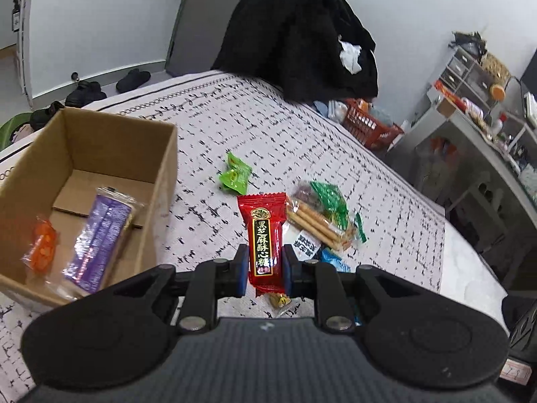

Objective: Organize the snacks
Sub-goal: 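Carry the red packet in the left tool while the right tool carries the blue packet to the box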

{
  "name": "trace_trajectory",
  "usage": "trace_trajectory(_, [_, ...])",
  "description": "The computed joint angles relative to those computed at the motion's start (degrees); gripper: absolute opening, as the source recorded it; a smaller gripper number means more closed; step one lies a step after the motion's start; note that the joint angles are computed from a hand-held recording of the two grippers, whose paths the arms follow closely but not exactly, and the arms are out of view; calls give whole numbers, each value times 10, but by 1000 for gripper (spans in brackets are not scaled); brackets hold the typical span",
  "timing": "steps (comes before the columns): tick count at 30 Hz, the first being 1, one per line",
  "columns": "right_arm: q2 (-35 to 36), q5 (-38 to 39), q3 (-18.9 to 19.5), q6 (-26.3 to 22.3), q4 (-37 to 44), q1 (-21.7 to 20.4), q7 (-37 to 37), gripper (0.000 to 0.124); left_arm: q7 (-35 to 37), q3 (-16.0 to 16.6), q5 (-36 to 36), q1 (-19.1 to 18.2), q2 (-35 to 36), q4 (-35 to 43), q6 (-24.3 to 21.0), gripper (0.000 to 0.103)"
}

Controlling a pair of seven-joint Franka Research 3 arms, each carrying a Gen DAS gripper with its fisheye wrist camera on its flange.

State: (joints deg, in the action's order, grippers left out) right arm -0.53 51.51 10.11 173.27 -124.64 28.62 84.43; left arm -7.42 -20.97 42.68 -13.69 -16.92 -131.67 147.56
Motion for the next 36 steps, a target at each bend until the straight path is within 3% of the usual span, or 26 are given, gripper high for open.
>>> trace_trajectory(8, [-36, -151, 7, 19, -24, 0, 114, 19, 22, 4, -26, -5, -62, -32, -6, 19])
trace_trajectory(16, [-52, -261, 21, 27, -23, 2, 214, 19, 25, -7, -41, 15, -128, -64, -9, 19])
trace_trajectory(22, [-43, -340, 35, 24, -3, 0, 281, 19, 28, -4, -66, 22, -174, -97, -5, 19])
trace_trajectory(27, [-28, -396, 39, 13, 24, 7, 317, 19, 29, -8, -85, 29, -207, -112, -30, 19])
trace_trajectory(36, [9, -498, 35, -6, 79, 32, 386, 19, 36, 6, -104, 42, -251, -144, -19, 19])
